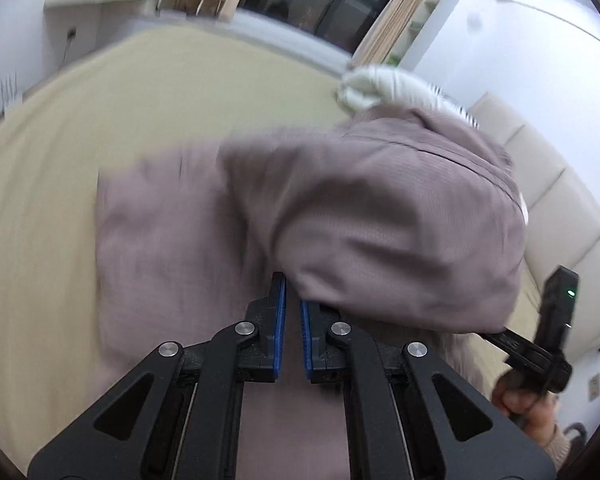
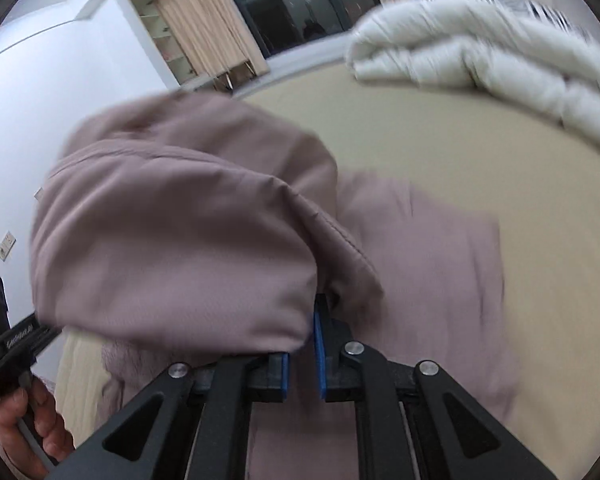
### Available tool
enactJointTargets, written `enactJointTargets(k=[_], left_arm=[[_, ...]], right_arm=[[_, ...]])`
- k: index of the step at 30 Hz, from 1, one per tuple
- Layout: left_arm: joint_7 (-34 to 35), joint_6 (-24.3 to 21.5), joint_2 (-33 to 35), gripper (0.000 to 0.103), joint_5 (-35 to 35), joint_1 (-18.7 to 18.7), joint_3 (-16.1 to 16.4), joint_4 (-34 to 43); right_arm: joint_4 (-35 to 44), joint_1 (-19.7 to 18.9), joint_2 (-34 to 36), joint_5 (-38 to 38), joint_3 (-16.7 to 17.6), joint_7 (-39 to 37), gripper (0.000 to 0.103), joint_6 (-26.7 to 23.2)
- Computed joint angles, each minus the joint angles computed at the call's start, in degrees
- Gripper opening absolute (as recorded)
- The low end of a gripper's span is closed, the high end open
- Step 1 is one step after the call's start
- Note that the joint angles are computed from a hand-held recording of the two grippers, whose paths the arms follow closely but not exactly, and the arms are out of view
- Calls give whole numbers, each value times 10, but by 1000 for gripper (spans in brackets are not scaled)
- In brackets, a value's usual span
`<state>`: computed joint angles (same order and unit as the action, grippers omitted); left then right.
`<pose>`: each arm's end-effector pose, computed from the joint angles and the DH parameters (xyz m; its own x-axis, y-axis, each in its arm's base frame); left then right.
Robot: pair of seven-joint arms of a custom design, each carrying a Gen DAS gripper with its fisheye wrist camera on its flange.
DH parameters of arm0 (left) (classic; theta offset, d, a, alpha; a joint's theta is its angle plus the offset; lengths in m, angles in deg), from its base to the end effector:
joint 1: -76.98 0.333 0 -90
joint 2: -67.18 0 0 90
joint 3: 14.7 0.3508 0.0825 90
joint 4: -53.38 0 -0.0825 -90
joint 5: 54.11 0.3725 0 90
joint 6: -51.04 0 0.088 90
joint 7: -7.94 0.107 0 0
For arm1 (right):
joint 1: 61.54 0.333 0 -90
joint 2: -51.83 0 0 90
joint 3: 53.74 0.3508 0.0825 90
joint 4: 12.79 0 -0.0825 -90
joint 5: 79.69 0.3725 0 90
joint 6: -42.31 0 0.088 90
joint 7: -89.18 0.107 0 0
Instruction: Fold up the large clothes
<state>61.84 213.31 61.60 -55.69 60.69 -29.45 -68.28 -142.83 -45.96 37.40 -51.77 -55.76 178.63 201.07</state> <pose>0.4757 -0.2913 0.5881 -0.0540 -0.9041 0.4239 -0.7816 -0.2260 -0.5814 0.4905 0.0958 0.5840 0.0179 -0.9053 -0.4243 -0.7674 0.2596 -0.5862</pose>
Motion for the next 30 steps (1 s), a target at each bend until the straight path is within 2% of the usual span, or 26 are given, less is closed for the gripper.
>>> enactJointTargets(k=[2, 4, 6, 10, 11, 13, 15, 16, 17, 18, 19, 21, 22, 24, 26, 28, 30], left_arm=[[-7, -38, -29, 6, -20, -11, -4, -32], [-8, -41, -58, 6, -32, -16, -5, -56], [-30, -40, -76, 6, 12, 2, -16, -49], [-23, -25, -51, 6, 81, 20, -24, 32], [0, -28, -31, 6, 85, 15, -22, 68], [52, -47, 14, 6, 80, 2, -16, 134], [40, -72, 60, 6, 115, -5, -19, 186], [51, -84, 79, 6, 115, -9, -17, 206], [36, -101, 104, 6, 148, -18, -13, 228], [16, -128, 130, 6, 189, -29, -4, 253], [20, -151, 156, 6, 190, -21, -12, 276], [35, -211, 201, 6, 150, -36, 3, 297], [40, -214, 214, 6, 141, -37, 7, 296], [45, -190, 220, 6, 141, -39, 15, 276], [58, -200, 221, 6, 111, -34, 12, 283], [82, -202, 212, 6, 71, -21, 6, 282], [67, -166, 176, 6, 73, -22, 15, 252]], right_arm=[[-34, -15, -15, -20, 14, 50, 11, -25], [-62, -8, -41, -7, 8, 57, 15, -27], [-70, -33, -66, -55, 23, 98, 52, -47], [-49, -38, -91, -92, 19, 116, 52, -22], [-29, -32, -85, -95, 15, 112, 48, -17], [16, -11, -62, -96, 7, 86, 41, -16], [72, 2, -17, -98, 2, 54, 38, -22], [84, -1, -4, -106, 9, 51, 37, -21], [101, -2, 17, -114, 15, 48, 36, -23], [118, -1, 37, -114, 18, 43, 36, -31], [134, -2, 57, -116, 21, 40, 36, -44], [166, -12, 105, -147, 31, 52, 35, -84], [180, -16, 128, -152, 32, 56, 34, -106], [162, -19, 147, -146, 38, 34, 34, -86], [147, -20, 150, -165, 42, 21, 34, -53], [158, -24, 148, -156, 43, 14, 34, -78], [172, -29, 137, -117, 41, 4, 32, -117]])
